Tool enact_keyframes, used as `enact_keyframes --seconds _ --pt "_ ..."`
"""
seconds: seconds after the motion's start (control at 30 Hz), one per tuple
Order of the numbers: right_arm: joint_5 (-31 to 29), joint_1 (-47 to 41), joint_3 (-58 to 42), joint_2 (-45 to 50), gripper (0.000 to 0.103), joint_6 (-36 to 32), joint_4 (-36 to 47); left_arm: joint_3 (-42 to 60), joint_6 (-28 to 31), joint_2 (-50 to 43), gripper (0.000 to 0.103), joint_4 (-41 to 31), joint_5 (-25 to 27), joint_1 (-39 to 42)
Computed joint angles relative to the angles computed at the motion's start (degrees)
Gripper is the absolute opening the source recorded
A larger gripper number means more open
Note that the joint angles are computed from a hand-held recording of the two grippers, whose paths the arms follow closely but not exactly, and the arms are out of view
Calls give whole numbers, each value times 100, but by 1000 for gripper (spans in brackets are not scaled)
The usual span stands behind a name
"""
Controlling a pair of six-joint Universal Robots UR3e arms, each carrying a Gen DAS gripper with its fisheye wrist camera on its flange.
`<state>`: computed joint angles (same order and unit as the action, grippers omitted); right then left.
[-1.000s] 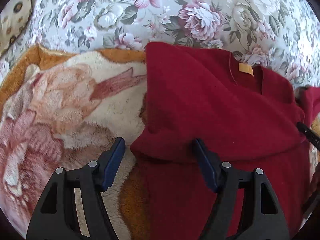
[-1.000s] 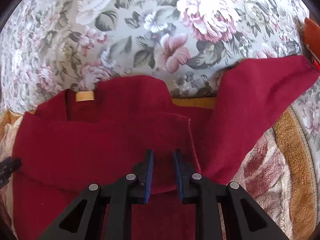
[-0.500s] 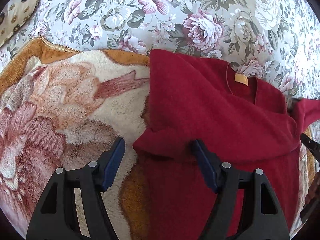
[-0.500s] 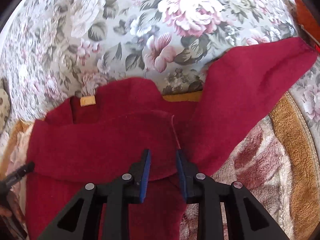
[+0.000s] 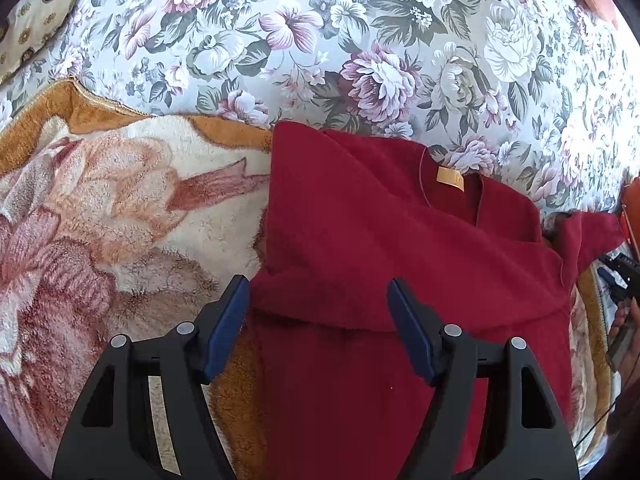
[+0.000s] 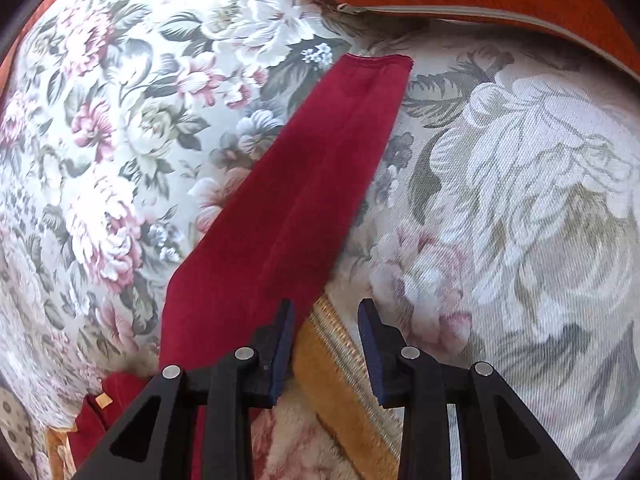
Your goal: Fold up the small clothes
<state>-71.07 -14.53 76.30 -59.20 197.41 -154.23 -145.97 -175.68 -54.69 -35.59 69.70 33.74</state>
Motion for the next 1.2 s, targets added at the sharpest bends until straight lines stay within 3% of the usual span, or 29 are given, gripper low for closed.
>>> enact_keyframes --seconds 0.23,0.3,0.33,0.57,0.7,0.83,0.93,1.07,1.2 --pt "-193 286 -1389 956 27 262 64 25 -59 -376 72 432 253 -258" --pt "-181 312 -1470 1046 14 418 -90 32 -41 -362 72 431 238 -219" --pt "-77 278 -1177 879 5 492 -347 28 -26 -299 72 370 191 -150" --pt "356 369 566 -1105 4 -914 -961 -41 239 746 72 -723 -533 838" --pt "327 1217 508 -1646 4 -1343 -631 -35 500 1385 72 -1556 -966 1517" --pt "-421 2971 44 -1042 4 -2103 -630 25 883 1957 72 -2511 -1451 2268" --pt "-323 3939 -572 -7 4 -2357 -224 35 1018 2053 72 -2698 -1561 2471" --pt "-334 4547 -2099 1387 5 -2536 1508 42 1089 1859 72 -2591 -1568 2405" --pt "-220 4505 -2019 1406 6 -2328 1596 62 1110 1678 72 -2494 -1592 2259"
